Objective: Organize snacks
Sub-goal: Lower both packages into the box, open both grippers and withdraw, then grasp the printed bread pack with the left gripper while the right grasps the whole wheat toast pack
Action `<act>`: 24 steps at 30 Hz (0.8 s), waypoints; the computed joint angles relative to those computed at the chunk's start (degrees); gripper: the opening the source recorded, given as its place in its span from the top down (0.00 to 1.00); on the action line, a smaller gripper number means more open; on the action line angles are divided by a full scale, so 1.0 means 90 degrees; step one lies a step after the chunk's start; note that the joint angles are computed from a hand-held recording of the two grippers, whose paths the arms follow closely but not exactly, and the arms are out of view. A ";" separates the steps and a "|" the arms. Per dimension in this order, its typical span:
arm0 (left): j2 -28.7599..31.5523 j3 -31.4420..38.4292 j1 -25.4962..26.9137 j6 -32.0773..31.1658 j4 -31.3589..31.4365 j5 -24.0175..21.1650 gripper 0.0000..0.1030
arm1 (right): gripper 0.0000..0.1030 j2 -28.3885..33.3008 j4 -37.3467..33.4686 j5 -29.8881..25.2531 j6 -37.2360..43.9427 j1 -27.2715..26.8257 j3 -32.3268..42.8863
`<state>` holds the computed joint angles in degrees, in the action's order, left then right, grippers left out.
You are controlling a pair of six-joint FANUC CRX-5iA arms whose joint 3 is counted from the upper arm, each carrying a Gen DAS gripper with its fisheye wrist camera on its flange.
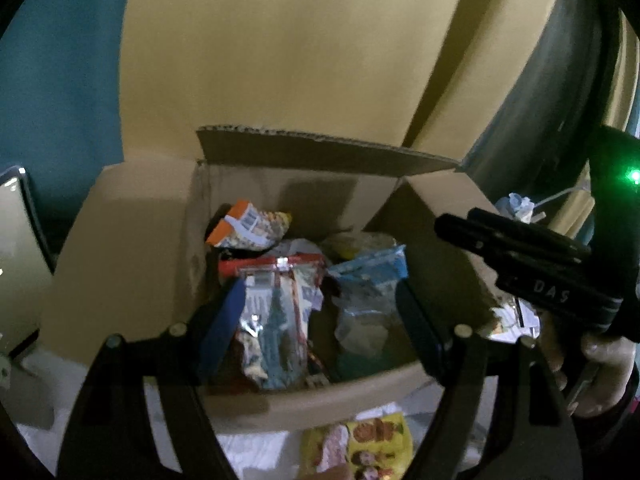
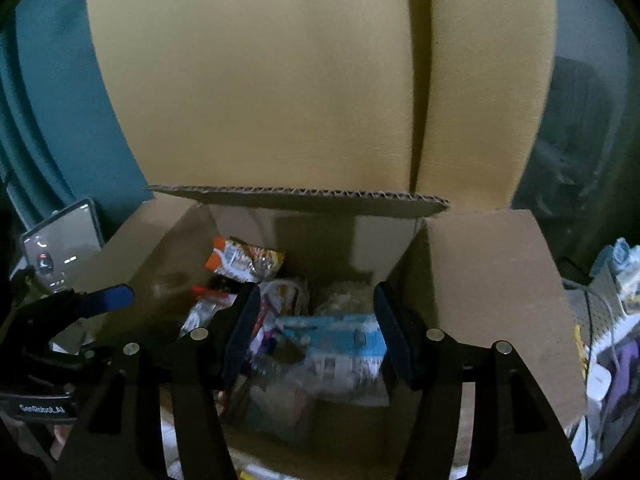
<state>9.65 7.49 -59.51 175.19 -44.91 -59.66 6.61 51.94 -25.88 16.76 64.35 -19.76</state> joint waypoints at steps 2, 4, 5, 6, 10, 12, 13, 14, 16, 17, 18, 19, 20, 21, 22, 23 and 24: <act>-0.0004 0.0045 -0.0177 0.0124 -0.0130 -0.0178 0.24 | 0.40 -0.0261 0.0227 -0.0035 -0.0269 0.0076 -0.0261; -0.0003 0.0095 -0.0389 0.0225 -0.0249 -0.0351 0.24 | 0.40 -0.0494 0.0381 -0.0070 -0.0454 0.0152 -0.0478; 0.0014 0.0132 -0.0438 0.0222 -0.0268 -0.0399 0.24 | 0.40 -0.0561 0.0443 -0.0092 -0.0524 0.0194 -0.0542; 0.0063 0.0222 -0.0555 0.0234 -0.0321 -0.0519 0.24 | 0.40 -0.0599 0.0561 -0.0122 -0.0656 0.0254 -0.0592; 0.0233 0.0485 -0.0868 0.0309 -0.0451 -0.0807 0.24 | 0.40 -0.1011 0.0975 -0.0152 -0.1125 0.0390 -0.1035; 0.0332 0.0618 -0.0996 0.0328 -0.0493 -0.0920 0.24 | 0.40 -0.1136 0.1161 -0.0133 -0.1354 0.0423 -0.1215; 0.0352 0.0649 -0.1052 0.0349 -0.0519 -0.0968 0.24 | 0.40 -0.1247 0.1201 -0.0145 -0.1411 0.0442 -0.1324; 0.0404 0.0713 -0.1116 0.0370 -0.0553 -0.1011 0.24 | 0.40 -0.1332 0.1235 -0.0165 -0.1461 0.0463 -0.1415; 0.0502 0.0820 -0.1232 0.0424 -0.0607 -0.1079 0.24 | 0.40 -0.1521 0.1266 -0.0208 -0.1532 0.0511 -0.1609; 0.0568 0.0890 -0.1284 0.0442 -0.0616 -0.1107 0.24 | 0.40 -0.1603 0.1258 -0.0210 -0.1552 0.0530 -0.1697; 0.0619 0.0940 -0.1324 0.0454 -0.0625 -0.1126 0.24 | 0.40 -0.1680 0.1218 -0.0221 -0.1545 0.0556 -0.1774; 0.0685 0.1005 -0.1374 0.0459 -0.0629 -0.1147 0.24 | 0.40 -0.1774 0.1177 -0.0230 -0.1535 0.0581 -0.1867; 0.0742 0.1056 -0.1417 0.0455 -0.0632 -0.1153 0.24 | 0.40 -0.1831 0.1181 -0.0231 -0.1562 0.0596 -0.1946; 0.0814 0.1119 -0.1462 0.0437 -0.0630 -0.1157 0.24 | 0.40 -0.1896 0.1198 -0.0235 -0.1590 0.0605 -0.2030; 0.0877 0.1180 -0.1499 0.0426 -0.0623 -0.1178 0.23 | 0.40 -0.1996 0.1224 -0.0254 -0.1628 0.0623 -0.2145; 0.0935 0.1236 -0.1538 0.0423 -0.0622 -0.1193 0.23 | 0.40 -0.2093 0.1232 -0.0262 -0.1656 0.0634 -0.2254; 0.0993 0.1287 -0.1587 0.0428 -0.0633 -0.1196 0.23 | 0.40 -0.2176 0.1205 -0.0265 -0.1649 0.0641 -0.2338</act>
<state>18.59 19.08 -73.79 179.04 -50.60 -70.43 -12.97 62.78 -28.27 1.92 70.12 -40.81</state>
